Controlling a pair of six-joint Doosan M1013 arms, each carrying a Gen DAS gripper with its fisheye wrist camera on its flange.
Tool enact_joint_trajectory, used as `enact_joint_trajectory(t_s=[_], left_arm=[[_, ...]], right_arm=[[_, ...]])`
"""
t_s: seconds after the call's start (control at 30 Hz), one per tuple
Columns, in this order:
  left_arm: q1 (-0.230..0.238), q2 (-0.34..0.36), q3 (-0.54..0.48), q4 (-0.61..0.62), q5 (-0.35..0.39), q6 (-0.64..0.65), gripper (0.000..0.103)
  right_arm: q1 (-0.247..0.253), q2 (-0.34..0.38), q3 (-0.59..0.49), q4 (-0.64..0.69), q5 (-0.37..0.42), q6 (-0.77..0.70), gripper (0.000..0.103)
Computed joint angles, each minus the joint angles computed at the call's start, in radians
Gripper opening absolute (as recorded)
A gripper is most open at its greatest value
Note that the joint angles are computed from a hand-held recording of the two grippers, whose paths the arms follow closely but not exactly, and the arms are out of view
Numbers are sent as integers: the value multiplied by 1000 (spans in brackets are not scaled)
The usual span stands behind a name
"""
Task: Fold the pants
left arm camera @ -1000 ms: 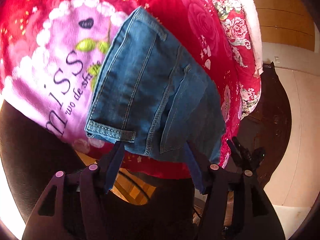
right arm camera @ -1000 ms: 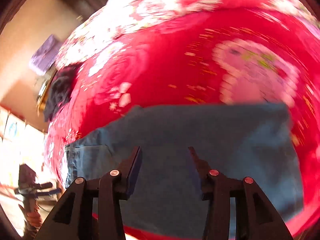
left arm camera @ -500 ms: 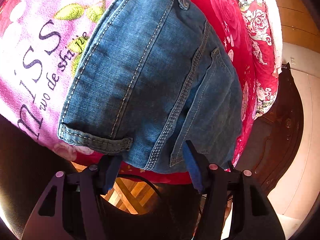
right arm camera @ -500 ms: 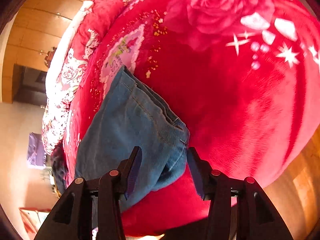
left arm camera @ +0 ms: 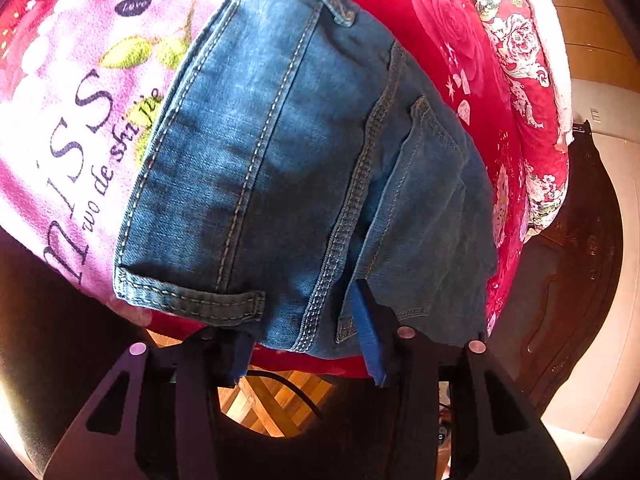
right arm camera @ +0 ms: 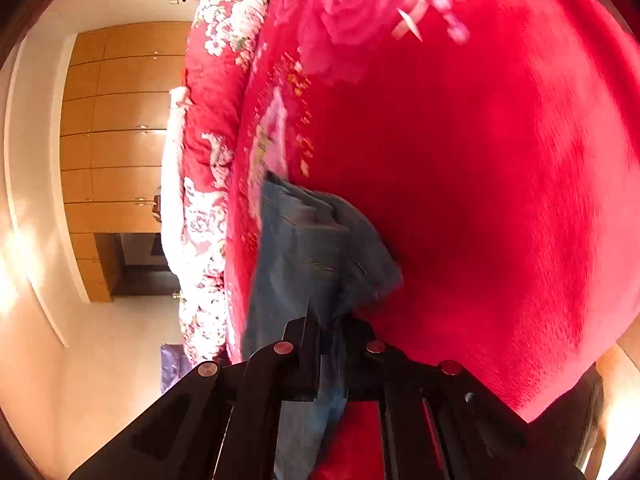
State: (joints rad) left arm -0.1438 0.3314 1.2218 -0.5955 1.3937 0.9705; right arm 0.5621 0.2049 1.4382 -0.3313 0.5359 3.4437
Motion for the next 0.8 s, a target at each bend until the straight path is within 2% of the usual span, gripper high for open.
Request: enact_joint_trajectory(t_s=[0.03,0.13,0.23,0.33,0.4,0.53,0.57,0.6,0.63,0.67,0.7,0.8], left_arm=[[-2,-3,0,14,-2,7,42],[-12,7,5,56,23,13,38],[-11,17,6,43,33,-4,37],[-7,25,-24,41,86,43,37],[-2,19,-35,27,123,118,37],[-6,4,-76,-1,176,304,37],[-17,7,-104,20,180,337,37],[-29,18,-139,40,182,366,41],[-42,31,-175,60,179,390,51],[-54,48,-212,75,173,413,56],[-69,72,-258,89,173,424,59],[-115,179,-431,65,219,459,59]], right_arm=[[3,6,-50,2,80,-102,5],[-7,30,-149,116,269,-383,5],[-14,44,-147,214,396,-423,5],[-1,27,-102,201,388,-334,7],[7,14,-93,167,382,-300,14],[22,14,-141,45,494,-280,17],[23,11,-144,25,505,-279,24],[18,9,-143,25,500,-282,35],[12,7,-139,31,495,-282,40],[5,4,-133,38,487,-281,44],[0,3,-123,48,464,-272,44],[-6,-2,-90,67,394,-224,44]])
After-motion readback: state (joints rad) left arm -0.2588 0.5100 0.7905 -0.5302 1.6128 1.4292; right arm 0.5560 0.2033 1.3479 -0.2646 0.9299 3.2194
